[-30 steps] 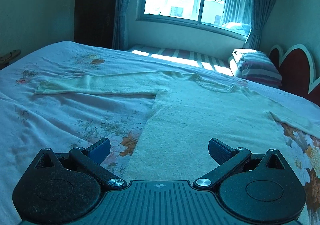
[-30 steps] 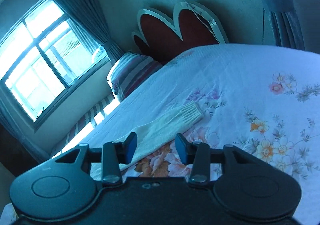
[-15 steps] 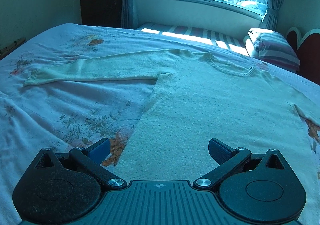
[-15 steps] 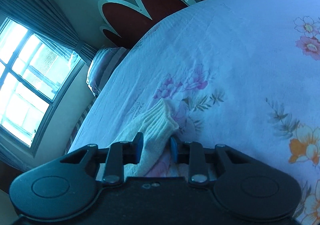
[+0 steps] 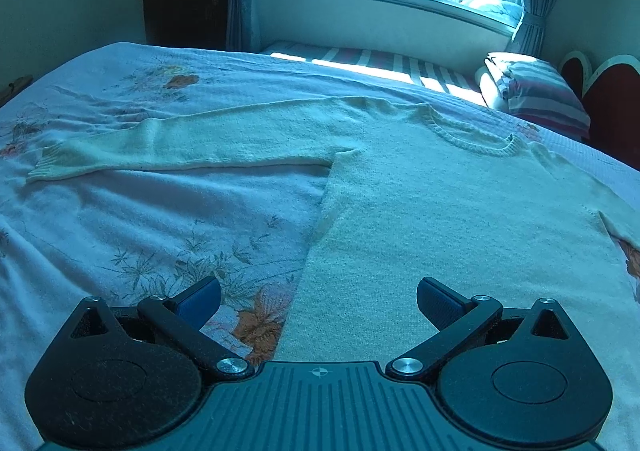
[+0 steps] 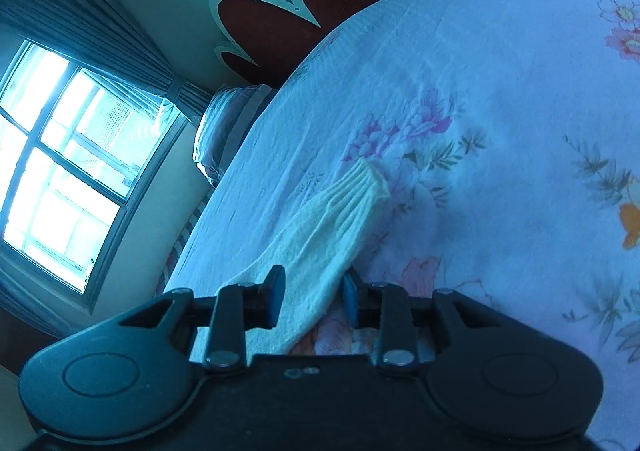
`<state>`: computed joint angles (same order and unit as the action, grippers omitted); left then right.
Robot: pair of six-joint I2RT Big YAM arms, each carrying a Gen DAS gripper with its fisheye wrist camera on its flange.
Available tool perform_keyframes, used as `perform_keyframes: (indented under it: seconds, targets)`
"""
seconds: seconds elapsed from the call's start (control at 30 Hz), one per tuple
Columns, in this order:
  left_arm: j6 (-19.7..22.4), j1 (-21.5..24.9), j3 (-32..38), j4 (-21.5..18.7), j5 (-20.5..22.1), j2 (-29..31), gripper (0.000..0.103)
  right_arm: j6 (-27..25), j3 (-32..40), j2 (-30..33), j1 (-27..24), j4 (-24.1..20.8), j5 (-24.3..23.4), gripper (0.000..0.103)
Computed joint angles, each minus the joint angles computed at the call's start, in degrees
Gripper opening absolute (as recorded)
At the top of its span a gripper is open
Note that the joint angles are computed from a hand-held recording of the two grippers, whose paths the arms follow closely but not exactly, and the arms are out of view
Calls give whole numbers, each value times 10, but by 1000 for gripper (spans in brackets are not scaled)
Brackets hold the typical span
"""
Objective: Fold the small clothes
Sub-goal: 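Grasp the cuff of the sleeve nearest the right tool with the right tool, then lift the sleeve across the sweater body and open the right tool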
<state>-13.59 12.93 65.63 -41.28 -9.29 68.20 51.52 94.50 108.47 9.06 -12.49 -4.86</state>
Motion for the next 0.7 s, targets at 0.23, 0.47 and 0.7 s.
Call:
perform_keyframes:
  seconds: [0.23, 0.47, 0.7]
  targets:
    - [-2, 25, -4, 10, 7, 3, 103, 45, 46, 27, -7, -27, 52, 5]
    - [-3, 68, -21, 20, 26, -9, 103, -93, 141, 46, 33, -122, 139, 5]
    - [15, 130, -34, 38, 59, -19, 103, -260, 332, 119, 131, -175, 117, 5]
